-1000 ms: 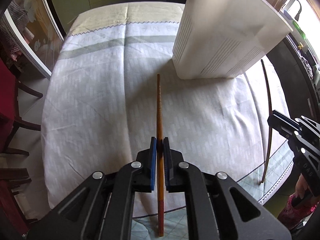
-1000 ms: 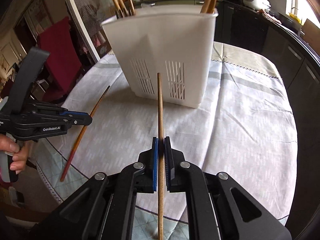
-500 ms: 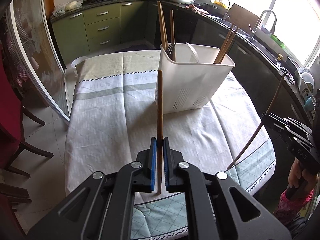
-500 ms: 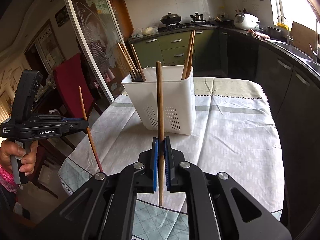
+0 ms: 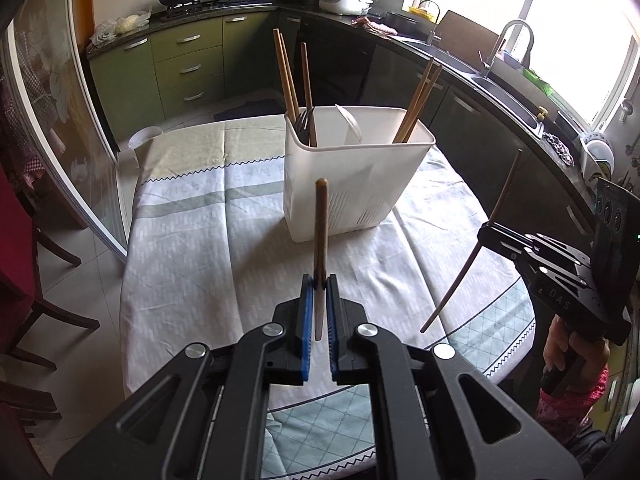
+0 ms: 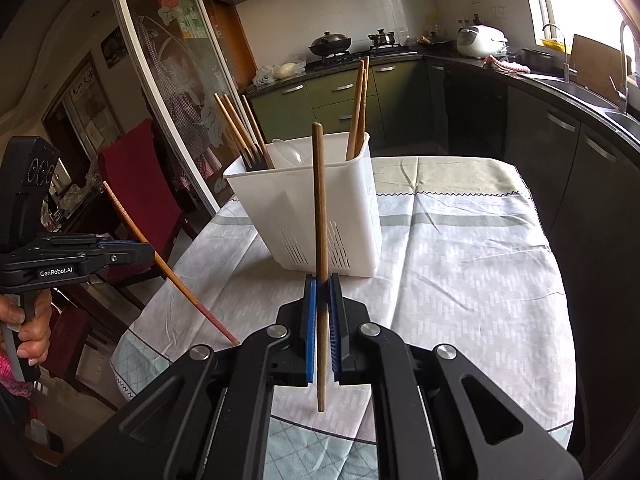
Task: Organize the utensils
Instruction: 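Lift both chopsticks over the holder and drop them inside by opening both grippers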
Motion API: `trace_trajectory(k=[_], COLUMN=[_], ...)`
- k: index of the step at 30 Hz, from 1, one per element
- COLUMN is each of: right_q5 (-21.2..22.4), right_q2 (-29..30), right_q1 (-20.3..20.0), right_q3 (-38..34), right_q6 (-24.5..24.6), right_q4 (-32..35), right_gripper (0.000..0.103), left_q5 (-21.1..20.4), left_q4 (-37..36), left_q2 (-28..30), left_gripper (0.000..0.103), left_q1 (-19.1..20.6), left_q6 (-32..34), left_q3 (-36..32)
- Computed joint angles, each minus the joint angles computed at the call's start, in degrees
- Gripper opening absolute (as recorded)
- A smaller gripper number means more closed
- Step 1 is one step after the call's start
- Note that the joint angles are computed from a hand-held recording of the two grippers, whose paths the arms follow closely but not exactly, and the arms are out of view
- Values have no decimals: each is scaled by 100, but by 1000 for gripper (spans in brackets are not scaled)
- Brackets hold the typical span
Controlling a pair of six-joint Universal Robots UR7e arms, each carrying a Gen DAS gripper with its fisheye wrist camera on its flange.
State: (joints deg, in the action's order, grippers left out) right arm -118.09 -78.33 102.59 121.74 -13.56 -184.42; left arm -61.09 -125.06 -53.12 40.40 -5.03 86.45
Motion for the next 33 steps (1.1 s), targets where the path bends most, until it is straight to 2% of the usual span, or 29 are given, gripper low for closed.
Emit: trace_trajectory(k=[3,6,15,19,26,29,33], right_q5=[-77,-145,287,355,445,346,144], right_q2=[93,153,-97,-107,166,412,877], right_q1=[26,24,202,403,675,775,782], right_q3=[15,16,-300,-609,-1211,-1512,-1898], right_q6=[-192,-266,-246,-370,-793,-1110,-1611], right_q4=[-337,-404,-443,-672,-1287,-1557,-1995], right_gripper=[7,7,7,7,7,7,7], left_q5=[-16,-95,-274,-200,-127,49,122], left_q4=[-28,16,61,-260,-939,-1405,-1556], left_q2=[18,39,136,227,552,747,1021], left_gripper=[6,6,6,6,6,6,6], left_q1=[-21,-29,-191,-319,-420,-447,-346], left_q6=[52,64,193,390,707,996,1084], left_q3=[-51,-148,-706,-1013,-1602,-1719,-1886])
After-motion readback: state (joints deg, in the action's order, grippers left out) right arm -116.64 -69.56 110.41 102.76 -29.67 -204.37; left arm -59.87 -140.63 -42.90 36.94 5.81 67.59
